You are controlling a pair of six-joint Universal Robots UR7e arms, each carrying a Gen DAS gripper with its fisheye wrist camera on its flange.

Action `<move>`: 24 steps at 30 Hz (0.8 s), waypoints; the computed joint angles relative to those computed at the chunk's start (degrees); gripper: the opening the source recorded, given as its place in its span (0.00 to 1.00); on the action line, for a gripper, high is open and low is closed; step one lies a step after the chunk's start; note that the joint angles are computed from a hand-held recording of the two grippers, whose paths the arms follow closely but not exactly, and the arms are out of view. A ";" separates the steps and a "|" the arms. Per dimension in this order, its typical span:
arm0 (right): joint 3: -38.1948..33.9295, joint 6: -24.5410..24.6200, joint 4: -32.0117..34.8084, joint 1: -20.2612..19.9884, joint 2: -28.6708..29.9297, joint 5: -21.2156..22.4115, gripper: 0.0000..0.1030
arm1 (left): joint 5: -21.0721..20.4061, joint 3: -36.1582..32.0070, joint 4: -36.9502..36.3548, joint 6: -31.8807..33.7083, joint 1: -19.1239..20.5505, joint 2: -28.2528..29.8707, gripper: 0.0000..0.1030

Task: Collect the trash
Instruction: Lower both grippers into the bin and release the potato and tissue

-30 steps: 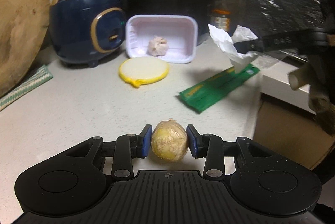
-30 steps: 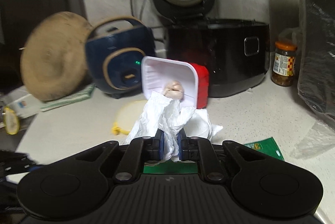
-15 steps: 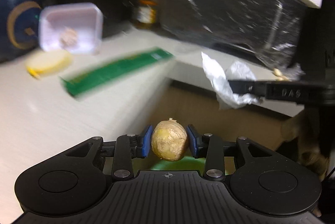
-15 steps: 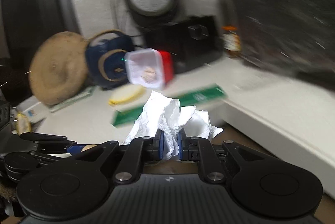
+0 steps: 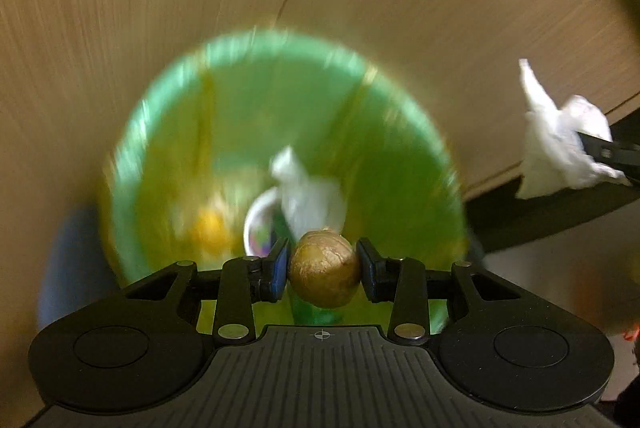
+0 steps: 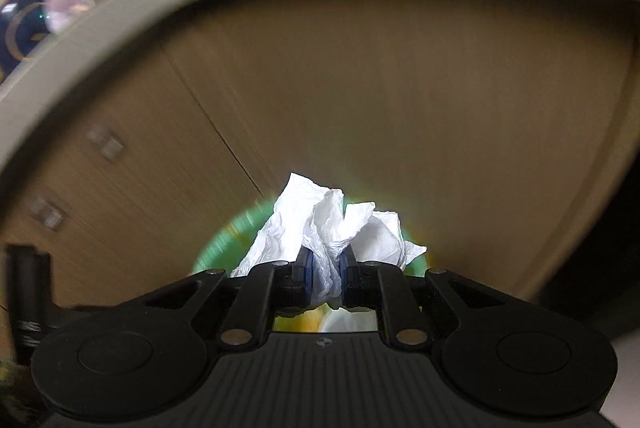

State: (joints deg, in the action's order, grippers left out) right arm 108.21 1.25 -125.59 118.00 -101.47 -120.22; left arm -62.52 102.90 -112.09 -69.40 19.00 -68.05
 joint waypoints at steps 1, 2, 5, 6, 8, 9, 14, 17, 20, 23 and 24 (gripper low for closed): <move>0.53 0.20 0.41 -0.83 -0.25 0.18 0.12 | -1.19 0.68 -0.87 -0.18 0.52 0.10 0.40; 0.86 0.20 0.67 -1.50 -0.27 0.56 0.12 | -2.09 1.17 -1.84 -0.12 1.07 0.38 0.40; 1.55 -0.40 0.36 -2.84 0.37 1.69 0.12 | -2.54 2.12 -7.70 0.72 2.68 1.89 0.40; 1.79 -0.70 -0.11 -3.09 0.84 1.70 0.12 | -3.08 2.71 -11.15 1.07 3.51 2.52 0.39; 2.29 -0.91 -1.05 -3.14 1.61 1.13 0.12 | -5.61 4.23 -17.51 1.36 5.62 3.65 0.39; 2.54 -0.91 -1.50 -3.22 2.04 0.88 0.12 | -6.94 4.50 -19.02 0.98 6.75 4.47 0.39; 3.24 -0.88 -0.97 -3.46 2.23 0.30 0.12 | -7.90 7.05 -22.57 -0.67 8.24 5.80 0.42; 3.35 -0.41 0.15 -4.45 1.80 -0.11 0.12 | -7.49 8.83 -25.89 -0.78 7.84 4.70 0.42; 3.27 0.69 0.95 -5.23 2.55 0.13 0.12 | -3.65 8.52 -23.82 1.22 5.99 2.70 0.42; 2.96 1.40 1.58 -6.01 4.71 0.53 0.12 | 1.00 7.65 -17.68 4.01 3.11 -0.38 0.42; 2.47 1.35 2.01 -6.27 5.99 0.87 0.12 | 1.91 7.16 -15.38 4.74 2.20 -1.07 0.42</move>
